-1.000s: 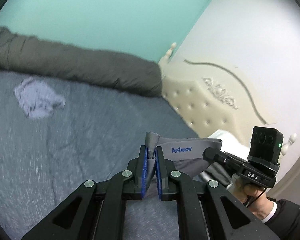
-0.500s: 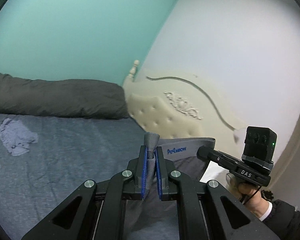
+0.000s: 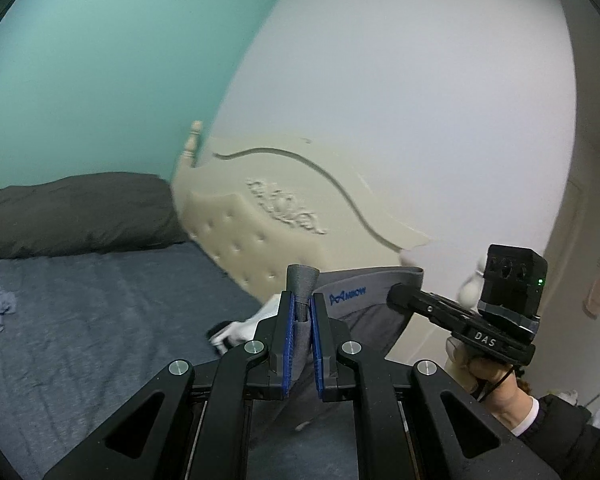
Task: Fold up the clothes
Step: 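Lift the folded grey garment with both grippers and carry it toward the headboard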
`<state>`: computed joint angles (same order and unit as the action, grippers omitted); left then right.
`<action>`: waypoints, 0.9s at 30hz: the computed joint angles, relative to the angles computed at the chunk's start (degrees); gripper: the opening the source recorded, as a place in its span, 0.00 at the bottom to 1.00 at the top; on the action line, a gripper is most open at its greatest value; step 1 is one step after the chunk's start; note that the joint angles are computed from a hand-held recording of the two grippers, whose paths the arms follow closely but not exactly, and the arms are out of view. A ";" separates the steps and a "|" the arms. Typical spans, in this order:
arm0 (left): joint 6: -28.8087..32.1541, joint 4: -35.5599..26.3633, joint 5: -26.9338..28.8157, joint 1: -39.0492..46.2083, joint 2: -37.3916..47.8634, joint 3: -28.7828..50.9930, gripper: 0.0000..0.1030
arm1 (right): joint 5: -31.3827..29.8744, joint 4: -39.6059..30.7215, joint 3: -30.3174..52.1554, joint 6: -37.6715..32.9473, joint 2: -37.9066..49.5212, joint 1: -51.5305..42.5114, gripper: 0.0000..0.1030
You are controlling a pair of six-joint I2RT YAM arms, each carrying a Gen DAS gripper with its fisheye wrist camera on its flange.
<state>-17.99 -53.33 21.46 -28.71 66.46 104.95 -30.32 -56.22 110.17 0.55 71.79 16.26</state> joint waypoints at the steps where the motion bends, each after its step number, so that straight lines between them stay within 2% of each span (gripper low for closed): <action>1: -0.66 0.28 -2.29 -3.16 1.15 1.04 0.08 | -2.24 -1.36 0.94 -0.97 -0.02 -3.09 0.05; 7: -2.91 2.63 -12.21 -17.41 8.55 6.40 0.08 | -16.50 -9.40 5.36 -8.40 0.95 -22.41 0.05; 13: -3.63 4.51 -16.04 -24.63 17.19 12.69 0.08 | -26.77 -17.31 9.43 -16.72 4.07 -36.97 0.05; 16: -4.09 4.99 -17.20 -26.47 20.38 15.19 0.08 | -29.35 -21.46 12.77 -20.98 7.15 -41.46 0.05; 19: -4.87 5.54 -17.55 -27.20 23.74 18.01 0.08 | -32.93 -29.04 18.43 -27.63 11.32 -47.32 0.05; 27: -4.75 4.59 -17.63 -28.36 29.28 24.13 0.08 | -32.12 -32.83 28.89 -30.15 19.42 -48.56 0.05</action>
